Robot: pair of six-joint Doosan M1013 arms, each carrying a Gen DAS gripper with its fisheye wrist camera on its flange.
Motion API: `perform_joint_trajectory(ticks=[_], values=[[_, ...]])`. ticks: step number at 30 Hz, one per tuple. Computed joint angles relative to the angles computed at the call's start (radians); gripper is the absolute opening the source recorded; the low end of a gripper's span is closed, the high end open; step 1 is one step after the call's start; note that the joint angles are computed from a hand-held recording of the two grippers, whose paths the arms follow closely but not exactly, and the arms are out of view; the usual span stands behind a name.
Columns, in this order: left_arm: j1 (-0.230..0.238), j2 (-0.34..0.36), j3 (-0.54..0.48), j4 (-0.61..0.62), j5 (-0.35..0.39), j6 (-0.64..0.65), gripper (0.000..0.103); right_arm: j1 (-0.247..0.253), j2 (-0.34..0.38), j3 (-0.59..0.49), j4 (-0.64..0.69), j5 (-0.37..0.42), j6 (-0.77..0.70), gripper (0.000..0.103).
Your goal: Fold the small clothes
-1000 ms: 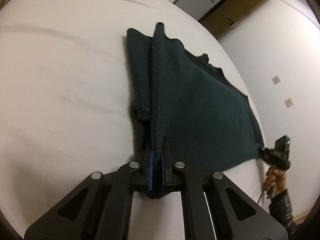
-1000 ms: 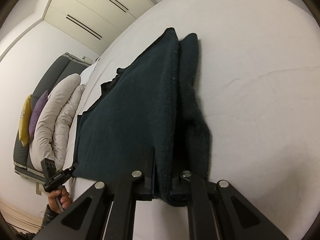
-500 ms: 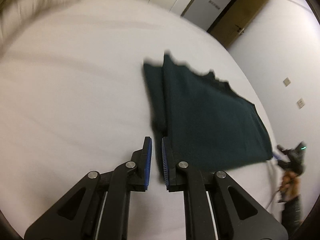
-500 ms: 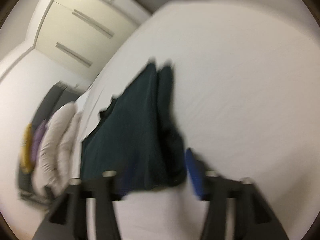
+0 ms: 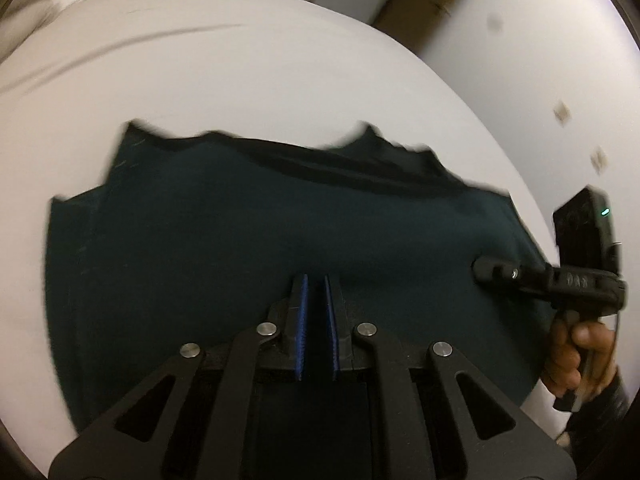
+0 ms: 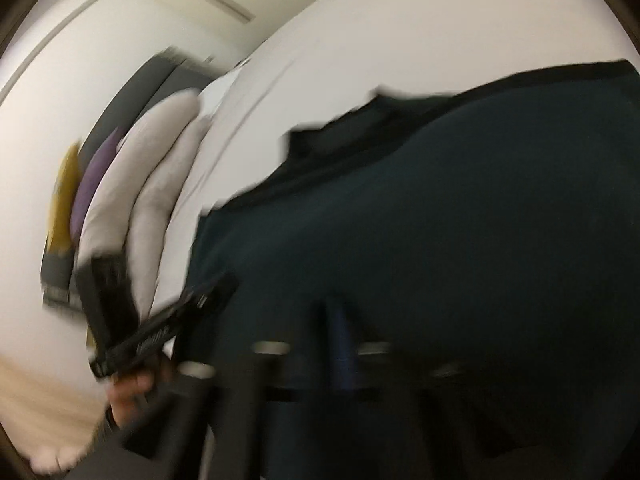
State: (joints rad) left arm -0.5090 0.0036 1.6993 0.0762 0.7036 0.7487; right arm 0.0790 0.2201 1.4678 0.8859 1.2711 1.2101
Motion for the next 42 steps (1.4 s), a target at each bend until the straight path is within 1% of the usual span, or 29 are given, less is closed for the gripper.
perform_joint_trajectory(ticks=[2, 3, 4, 6, 8, 10, 11, 12, 13, 14, 15, 16, 18, 19, 21, 22, 23, 25, 26, 27, 29, 31, 32, 34, 36, 38, 39, 41, 42], values=[[0.016, -0.017, 0.031, 0.009, -0.036, -0.041, 0.005, -0.002, 0.013, -0.023, -0.034, -0.051, 0.035, 0.000], [0.019, -0.023, 0.042, 0.018, -0.053, -0.062, 0.005, 0.003, 0.015, -0.033, -0.085, -0.099, 0.056, 0.000], [0.017, -0.026, 0.044, 0.034, -0.055, -0.081, 0.005, 0.007, 0.018, -0.039, -0.123, -0.138, 0.071, 0.000], [0.000, -0.031, 0.046, 0.122, -0.035, -0.155, 0.005, 0.002, 0.031, -0.052, -0.107, -0.171, 0.112, 0.000], [-0.020, -0.041, 0.055, 0.201, -0.027, -0.238, 0.005, 0.010, 0.001, -0.033, -0.192, -0.263, 0.176, 0.000], [-0.035, -0.065, 0.085, 0.261, -0.029, -0.329, 0.005, 0.011, -0.035, 0.002, -0.217, -0.327, 0.201, 0.002], [-0.036, -0.072, 0.095, 0.267, -0.035, -0.351, 0.005, 0.005, -0.049, 0.018, -0.182, -0.324, 0.193, 0.011], [-0.039, -0.075, 0.097, 0.265, -0.029, -0.354, 0.005, 0.000, -0.052, 0.022, -0.125, -0.301, 0.162, 0.012], [-0.046, -0.075, 0.091, 0.273, -0.014, -0.362, 0.005, 0.004, -0.049, 0.022, -0.048, -0.247, 0.108, 0.012], [-0.054, -0.072, 0.082, 0.278, -0.002, -0.361, 0.005, 0.018, -0.032, 0.002, -0.004, -0.156, 0.062, 0.015], [-0.063, -0.072, 0.078, 0.284, 0.006, -0.356, 0.005, 0.048, -0.013, -0.027, -0.011, -0.075, 0.033, 0.018], [-0.074, -0.071, 0.075, 0.301, 0.014, -0.359, 0.005, 0.079, -0.002, -0.048, -0.039, -0.035, 0.015, 0.023], [-0.085, -0.072, 0.083, 0.321, 0.017, -0.369, 0.005, 0.140, 0.028, -0.091, -0.093, 0.038, -0.004, 0.026], [-0.074, -0.085, 0.110, 0.308, -0.036, -0.390, 0.005, 0.163, 0.045, -0.111, -0.129, 0.055, 0.014, 0.026], [-0.047, -0.111, 0.162, 0.264, -0.158, -0.421, 0.005, 0.177, 0.063, -0.118, -0.129, 0.010, 0.032, 0.022], [-0.032, -0.124, 0.194, 0.241, -0.234, -0.438, 0.005, 0.181, 0.071, -0.128, -0.146, -0.020, 0.052, 0.014], [-0.021, -0.137, 0.221, 0.231, -0.296, -0.459, 0.005, 0.189, 0.080, -0.141, -0.205, -0.063, 0.095, 0.000], [-0.026, -0.149, 0.240, 0.318, -0.325, -0.549, 0.005, 0.183, 0.085, -0.143, -0.266, -0.167, 0.174, 0.000], [-0.029, -0.148, 0.238, 0.328, -0.317, -0.552, 0.005, 0.174, 0.076, -0.132, -0.262, -0.206, 0.208, 0.000], [-0.033, -0.149, 0.237, 0.337, -0.307, -0.556, 0.005, 0.170, 0.064, -0.122, -0.274, -0.261, 0.258, 0.005], [-0.037, -0.144, 0.235, 0.354, -0.307, -0.569, 0.005, 0.150, 0.025, -0.082, -0.210, -0.334, 0.225, 0.033], [-0.040, -0.145, 0.238, 0.366, -0.313, -0.584, 0.005, 0.121, -0.015, -0.032, -0.073, -0.312, 0.125, 0.041], [-0.042, -0.143, 0.236, 0.365, -0.307, -0.584, 0.005, 0.102, -0.031, -0.004, 0.025, -0.244, 0.061, 0.041], [-0.053, -0.129, 0.214, 0.352, -0.262, -0.562, 0.005, 0.091, -0.053, 0.036, 0.120, -0.130, -0.037, 0.041], [-0.068, -0.115, 0.181, 0.347, -0.181, -0.537, 0.005, 0.099, -0.087, 0.084, 0.113, -0.060, -0.121, 0.041], [-0.097, -0.103, 0.155, 0.379, -0.089, -0.528, 0.005, 0.084, -0.107, 0.121, 0.079, -0.034, -0.146, 0.040], [-0.102, -0.100, 0.149, 0.384, -0.071, -0.522, 0.005, 0.064, -0.118, 0.152, 0.104, -0.037, -0.155, 0.036], [-0.108, -0.093, 0.139, 0.374, -0.044, -0.501, 0.005, 0.014, -0.122, 0.183, 0.144, -0.044, -0.151, 0.009], [-0.109, -0.093, 0.137, 0.371, -0.041, -0.498, 0.005, -0.019, -0.131, 0.195, 0.149, -0.060, -0.140, 0.002]])
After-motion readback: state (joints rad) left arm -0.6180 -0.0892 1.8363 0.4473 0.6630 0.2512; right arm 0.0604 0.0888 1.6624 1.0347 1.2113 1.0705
